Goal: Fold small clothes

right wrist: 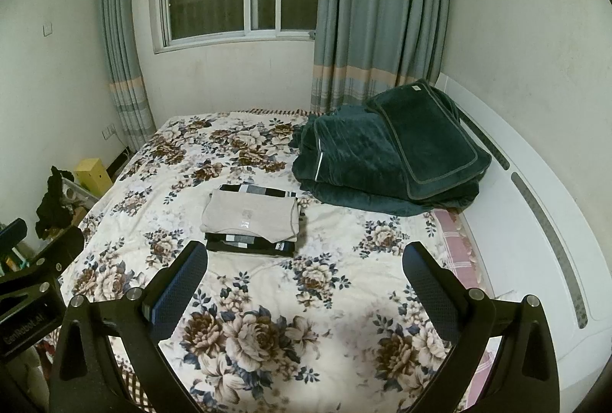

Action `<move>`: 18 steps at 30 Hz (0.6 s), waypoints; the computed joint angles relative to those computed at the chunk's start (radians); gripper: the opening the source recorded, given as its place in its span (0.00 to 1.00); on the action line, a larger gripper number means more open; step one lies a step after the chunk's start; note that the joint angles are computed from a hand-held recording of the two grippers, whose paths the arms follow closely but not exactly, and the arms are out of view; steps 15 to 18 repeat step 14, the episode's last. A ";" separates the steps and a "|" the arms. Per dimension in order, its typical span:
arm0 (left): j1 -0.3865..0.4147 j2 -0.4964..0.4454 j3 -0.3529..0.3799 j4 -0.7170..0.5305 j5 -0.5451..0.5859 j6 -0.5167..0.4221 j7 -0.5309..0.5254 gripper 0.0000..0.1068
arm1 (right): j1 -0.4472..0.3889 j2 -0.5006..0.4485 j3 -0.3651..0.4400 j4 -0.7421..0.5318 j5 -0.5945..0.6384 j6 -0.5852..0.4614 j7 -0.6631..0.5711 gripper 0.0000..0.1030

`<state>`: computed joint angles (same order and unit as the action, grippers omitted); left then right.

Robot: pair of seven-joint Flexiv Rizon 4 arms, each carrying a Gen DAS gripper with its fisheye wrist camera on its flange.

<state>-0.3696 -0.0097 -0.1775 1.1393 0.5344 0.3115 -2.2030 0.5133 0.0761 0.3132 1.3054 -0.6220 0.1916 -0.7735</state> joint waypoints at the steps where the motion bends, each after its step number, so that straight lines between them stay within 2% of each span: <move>1: 0.000 -0.001 0.000 -0.001 0.000 0.000 0.000 0.96 | 0.001 -0.002 0.000 -0.005 0.000 -0.002 -0.001 1.00; 18: 0.007 0.009 0.002 0.011 -0.004 0.010 0.001 0.96 | -0.001 0.008 0.007 0.017 -0.009 0.001 0.019 1.00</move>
